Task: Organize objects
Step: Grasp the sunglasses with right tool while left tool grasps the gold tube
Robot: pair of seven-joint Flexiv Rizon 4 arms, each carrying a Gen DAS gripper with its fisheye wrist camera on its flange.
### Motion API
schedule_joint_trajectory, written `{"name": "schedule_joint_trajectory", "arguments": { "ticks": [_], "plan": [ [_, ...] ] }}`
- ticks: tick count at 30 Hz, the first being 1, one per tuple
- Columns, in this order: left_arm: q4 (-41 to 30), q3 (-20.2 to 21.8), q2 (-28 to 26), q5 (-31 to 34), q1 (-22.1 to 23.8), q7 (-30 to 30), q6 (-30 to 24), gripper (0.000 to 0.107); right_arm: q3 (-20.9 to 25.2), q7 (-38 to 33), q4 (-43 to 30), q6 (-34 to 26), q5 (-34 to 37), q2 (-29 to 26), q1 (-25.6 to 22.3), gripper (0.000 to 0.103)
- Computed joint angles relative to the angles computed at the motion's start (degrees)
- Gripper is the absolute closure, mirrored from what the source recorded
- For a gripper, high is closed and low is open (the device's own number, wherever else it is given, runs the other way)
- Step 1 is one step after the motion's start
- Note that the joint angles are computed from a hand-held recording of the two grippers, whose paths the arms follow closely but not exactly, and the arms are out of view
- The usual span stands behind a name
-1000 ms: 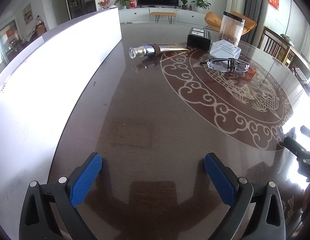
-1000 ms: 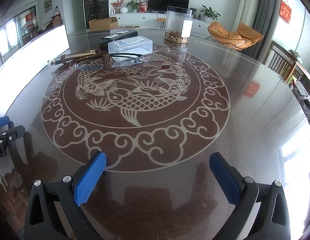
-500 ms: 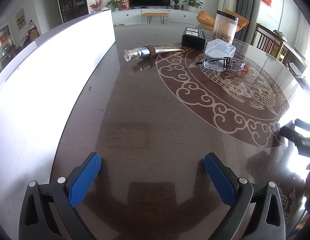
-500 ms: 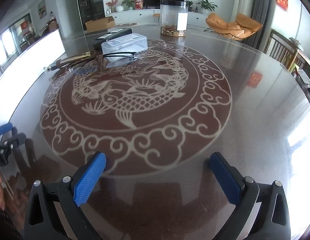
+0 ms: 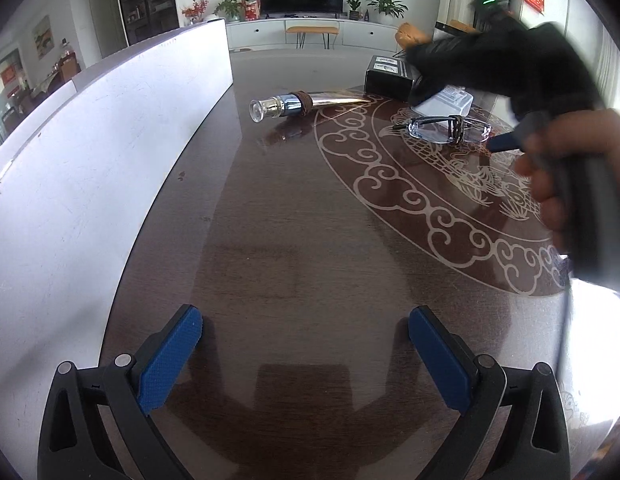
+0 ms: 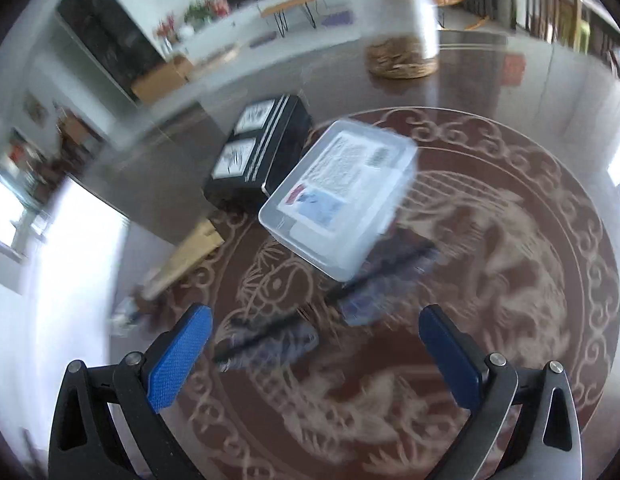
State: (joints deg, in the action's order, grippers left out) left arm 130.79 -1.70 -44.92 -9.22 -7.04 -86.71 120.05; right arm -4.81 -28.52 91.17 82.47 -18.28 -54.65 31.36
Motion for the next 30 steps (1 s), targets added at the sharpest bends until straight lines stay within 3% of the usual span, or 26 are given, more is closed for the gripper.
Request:
{"name": "schedule_joint_trajectory", "arguments": {
  "ticks": [1, 3, 4, 5, 8, 11, 18, 24, 27, 28, 30],
  "plan": [
    [0.03, -0.04, -0.05, 0.07, 0.08, -0.09, 0.13, 0.004, -1.08, 0.18, -1.66, -3.75, -1.01, -0.73, 1.13, 0.0],
    [0.09, -0.08, -0.05, 0.19, 0.21, -0.17, 0.21, 0.004, -5.45, 2.14, -0.91, -4.66, -3.44, -0.86, 4.48, 0.004],
    [0.07, -0.07, -0.05, 0.22, 0.22, -0.17, 0.2, 0.004, -7.57, 3.41, 0.71, -2.5, -4.38, -0.63, 5.88, 0.015],
    [0.07, -0.06, -0.05, 0.23, 0.22, -0.18, 0.19, 0.004, -10.39, 4.87, 2.68, -0.89, -5.29, -0.23, 7.89, 0.037],
    [0.03, -0.03, -0.02, 0.2, 0.17, -0.2, 0.1, 0.004, -18.75, 6.31, 10.02, 6.49, -7.55, 0.76, 13.59, 0.071],
    [0.13, 0.04, 0.1, 0.14, 0.06, -0.23, 0.07, 0.004, -22.06, 2.87, 15.97, 13.45, -6.17, 1.57, 16.1, 0.077],
    [0.47, 0.4, 0.52, -0.4, -0.58, -0.3, -0.01, 0.004, -30.87, -8.55, 31.27, 29.01, 0.37, 1.38, 25.36, 0.078],
    [-0.03, 0.23, 1.49, -0.27, -0.25, 0.75, -2.57, 0.004, -30.3, -14.1, 34.64, 36.53, 8.21, -0.79, 27.4, 0.072],
    [-3.86, 4.51, 2.11, -3.41, -4.59, 4.22, -7.59, 0.004, -28.31, -15.5, 34.1, 35.84, 10.24, -0.25, 26.12, 0.051],
    [-5.33, 5.55, 2.06, -4.16, -5.51, 5.17, -8.27, 0.004, -27.91, -15.97, 33.77, 34.91, 10.85, -0.06, 25.99, 0.039],
    [-9.17, 6.46, 1.57, -5.36, -5.84, 6.7, -9.72, 0.004, -27.32, -16.81, 32.7, 32.84, 12.19, 0.02, 25.88, 0.033]
  ]
}}
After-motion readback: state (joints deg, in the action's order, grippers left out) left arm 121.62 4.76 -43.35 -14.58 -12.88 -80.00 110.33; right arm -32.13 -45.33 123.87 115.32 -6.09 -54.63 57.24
